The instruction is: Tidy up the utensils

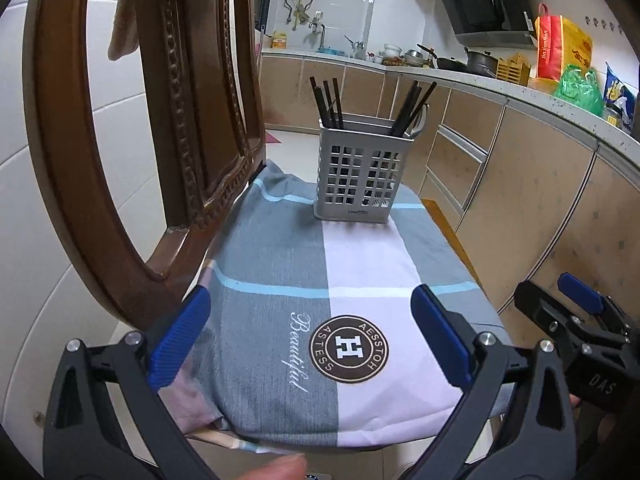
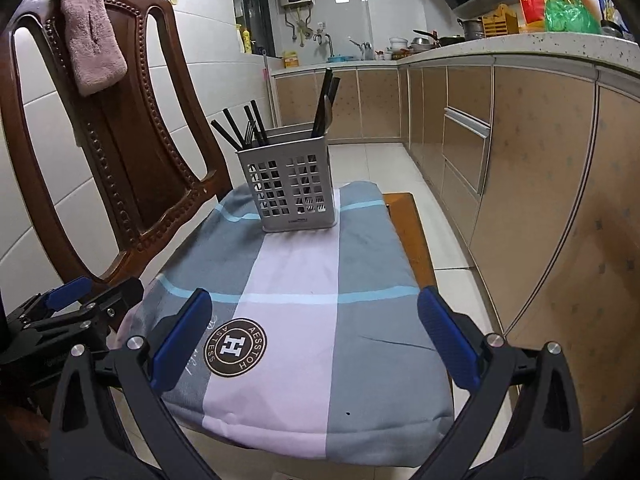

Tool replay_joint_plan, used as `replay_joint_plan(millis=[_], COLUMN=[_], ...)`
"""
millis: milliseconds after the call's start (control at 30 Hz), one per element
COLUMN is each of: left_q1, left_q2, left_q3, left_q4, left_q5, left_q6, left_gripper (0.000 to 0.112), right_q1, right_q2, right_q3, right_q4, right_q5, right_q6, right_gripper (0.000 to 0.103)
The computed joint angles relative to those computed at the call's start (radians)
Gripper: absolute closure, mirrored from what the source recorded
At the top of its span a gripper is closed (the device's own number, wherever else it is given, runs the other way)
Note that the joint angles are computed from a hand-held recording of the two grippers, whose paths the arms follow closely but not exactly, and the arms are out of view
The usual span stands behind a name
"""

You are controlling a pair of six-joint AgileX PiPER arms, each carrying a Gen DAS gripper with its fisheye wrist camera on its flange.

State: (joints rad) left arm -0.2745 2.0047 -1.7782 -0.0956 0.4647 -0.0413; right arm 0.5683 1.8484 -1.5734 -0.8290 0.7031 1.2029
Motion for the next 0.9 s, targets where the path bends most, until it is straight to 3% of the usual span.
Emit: replay_joint_plan(millis=[900], left_q1=[0.007], left_q2=[-0.008], left_q3=[0.008], left_q4=[-0.014], left_q5=[-0.003], left_q6=[0.022], left_gripper=[0.013], right_q1=[0.000], right_q2=[-0.019], right_q3=[0.033], right_q4=[-0.038], right_q5=[-0.007], right_q6=[0.031], right_gripper=[0.003])
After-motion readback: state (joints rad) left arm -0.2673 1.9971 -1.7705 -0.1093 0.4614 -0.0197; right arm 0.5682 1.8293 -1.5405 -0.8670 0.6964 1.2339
